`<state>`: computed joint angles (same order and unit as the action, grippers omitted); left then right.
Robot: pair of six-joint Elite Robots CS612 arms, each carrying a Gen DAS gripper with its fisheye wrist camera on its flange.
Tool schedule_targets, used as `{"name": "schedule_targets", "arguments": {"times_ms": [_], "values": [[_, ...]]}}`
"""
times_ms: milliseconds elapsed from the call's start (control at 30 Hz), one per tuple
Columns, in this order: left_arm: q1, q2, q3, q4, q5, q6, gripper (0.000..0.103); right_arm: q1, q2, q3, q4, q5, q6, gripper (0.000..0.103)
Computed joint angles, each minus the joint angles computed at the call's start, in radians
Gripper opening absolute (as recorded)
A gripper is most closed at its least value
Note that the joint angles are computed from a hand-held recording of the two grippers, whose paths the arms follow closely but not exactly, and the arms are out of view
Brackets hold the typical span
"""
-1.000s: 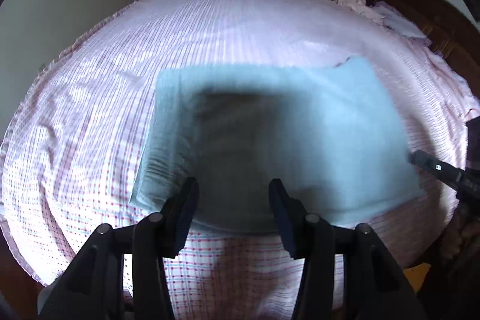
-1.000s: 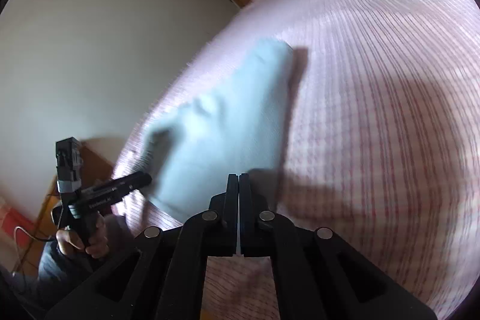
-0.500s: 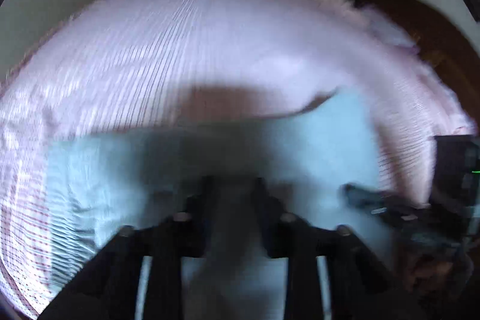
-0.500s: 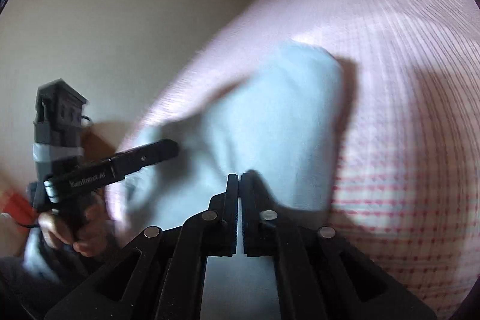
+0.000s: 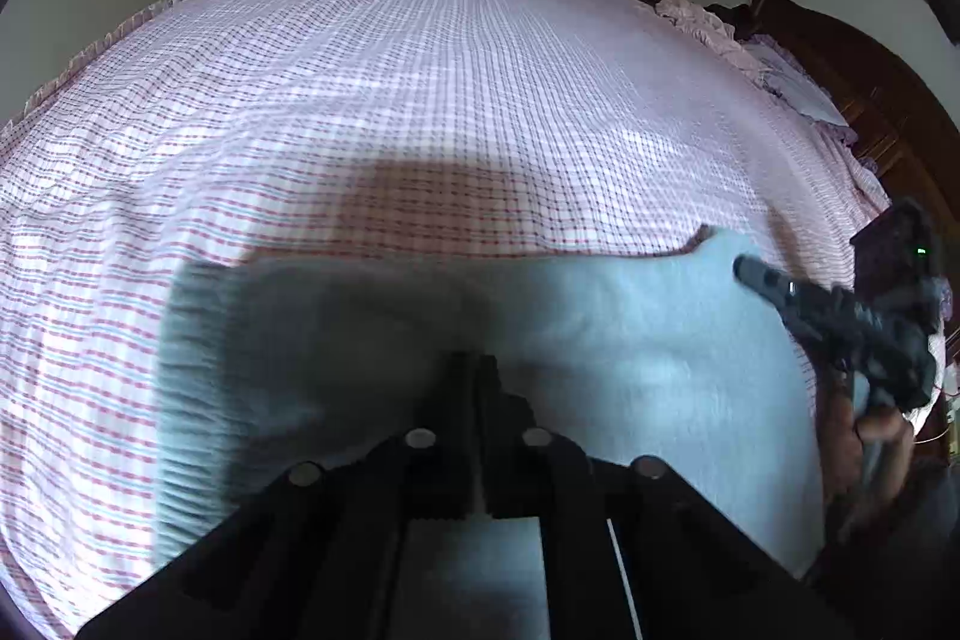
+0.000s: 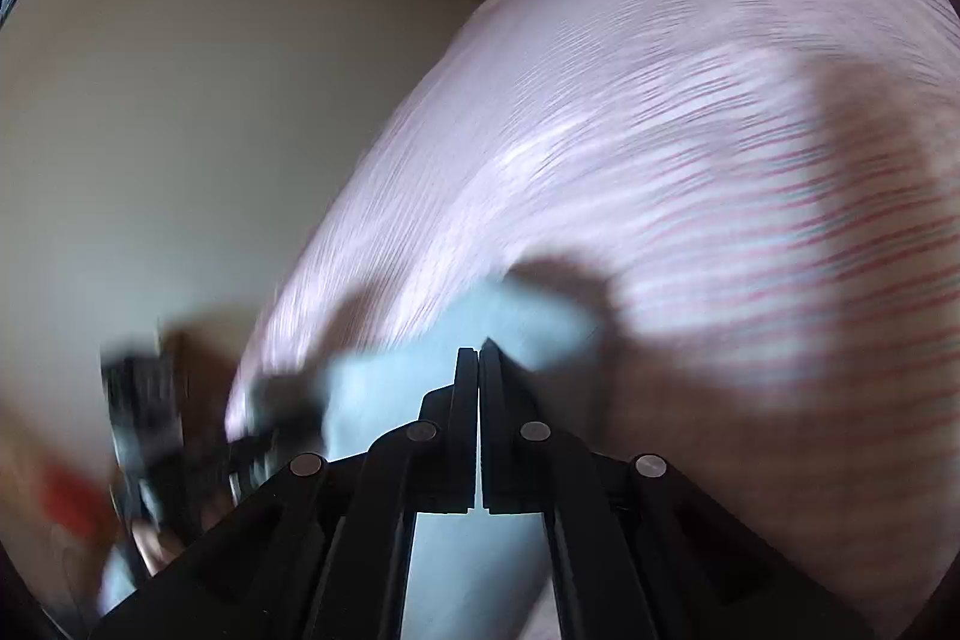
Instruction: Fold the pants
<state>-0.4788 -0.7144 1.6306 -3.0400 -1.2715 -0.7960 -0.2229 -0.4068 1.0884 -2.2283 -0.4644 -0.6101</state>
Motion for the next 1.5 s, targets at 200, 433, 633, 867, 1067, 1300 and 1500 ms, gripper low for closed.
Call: {"name": "schedule_targets", "arguments": {"times_ms": [200, 433, 633, 867, 1067, 1300, 1500], "values": [[-0.011, -0.029, 0.036, -0.006, 0.027, -0.037, 0.004, -0.026, -0.026, 0.086, -0.239, 0.010, 0.204, 0.000], [-0.029, -0.038, 0.082, -0.047, 0.003, -0.062, 0.007, -0.066, -0.079, 0.181, -0.025, 0.036, 0.040, 0.031], [-0.028, -0.038, 0.094, -0.084, -0.015, -0.066, 0.007, -0.041, -0.081, 0.142, 0.146, -0.031, -0.131, 0.031], [-0.023, -0.045, 0.107, -0.088, -0.030, -0.069, 0.008, 0.002, -0.031, 0.008, 0.277, -0.038, -0.105, 0.031], [-0.031, -0.064, 0.109, -0.071, -0.021, -0.056, 0.009, -0.006, -0.023, -0.055, 0.482, 0.020, -0.225, 0.004], [-0.051, -0.077, 0.061, -0.038, 0.047, 0.001, 0.019, -0.032, 0.069, -0.309, 0.530, -0.037, -0.158, 0.005], [-0.063, -0.043, -0.034, 0.008, 0.044, 0.056, 0.020, -0.079, 0.145, -0.400, 0.450, -0.091, 0.075, 0.013]]}}
